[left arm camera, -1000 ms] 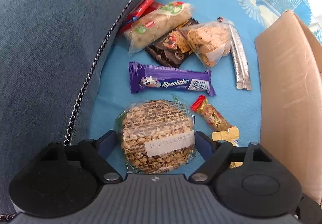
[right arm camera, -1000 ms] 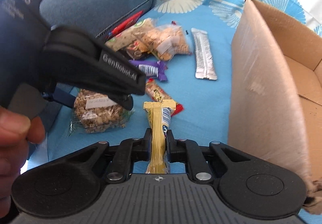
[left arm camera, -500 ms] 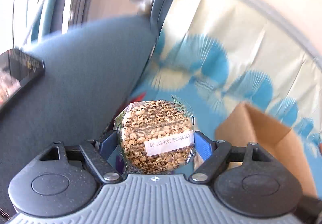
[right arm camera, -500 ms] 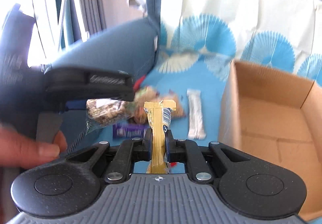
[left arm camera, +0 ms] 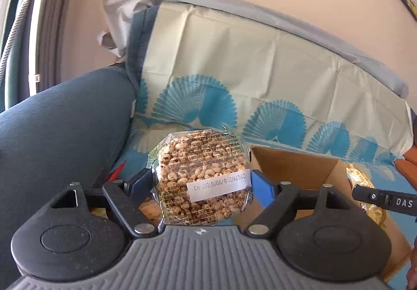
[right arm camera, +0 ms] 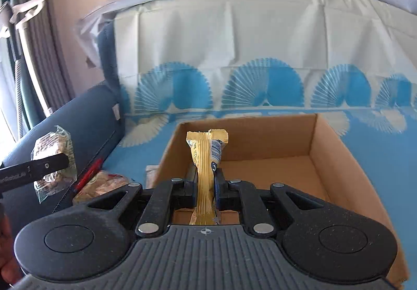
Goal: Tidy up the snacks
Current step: 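Carry the nut cake and yellow bar into the box and open both tools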
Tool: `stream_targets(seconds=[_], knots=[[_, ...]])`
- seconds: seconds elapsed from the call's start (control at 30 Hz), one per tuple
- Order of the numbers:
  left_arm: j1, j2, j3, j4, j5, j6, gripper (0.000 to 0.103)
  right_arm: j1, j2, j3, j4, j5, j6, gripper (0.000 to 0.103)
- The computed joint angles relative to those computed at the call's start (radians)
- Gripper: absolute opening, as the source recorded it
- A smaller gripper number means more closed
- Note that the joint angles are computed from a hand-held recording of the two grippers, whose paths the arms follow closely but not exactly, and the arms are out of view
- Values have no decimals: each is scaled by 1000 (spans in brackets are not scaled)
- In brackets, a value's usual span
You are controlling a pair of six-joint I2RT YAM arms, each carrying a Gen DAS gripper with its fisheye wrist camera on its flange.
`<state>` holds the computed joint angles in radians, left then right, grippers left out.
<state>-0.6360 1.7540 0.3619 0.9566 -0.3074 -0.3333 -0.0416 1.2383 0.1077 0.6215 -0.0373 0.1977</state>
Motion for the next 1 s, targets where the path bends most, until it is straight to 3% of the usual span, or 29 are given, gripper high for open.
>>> stream_targets(seconds=[0.1, 0.23, 0.6, 1.0], knots=[[-77, 58, 54, 17, -35, 11, 85, -64, -54, -36, 8, -8, -63, 12], [-144, 114, 117, 16, -1, -17, 85, -191, -64, -66, 16, -83, -148, 12], [-308, 260, 265, 48, -51, 82, 85, -560, 86, -70, 110, -311, -321, 12], [-318, 286, 259, 85, -23, 104, 85, -529, 109, -75, 145, -295, -337, 12]])
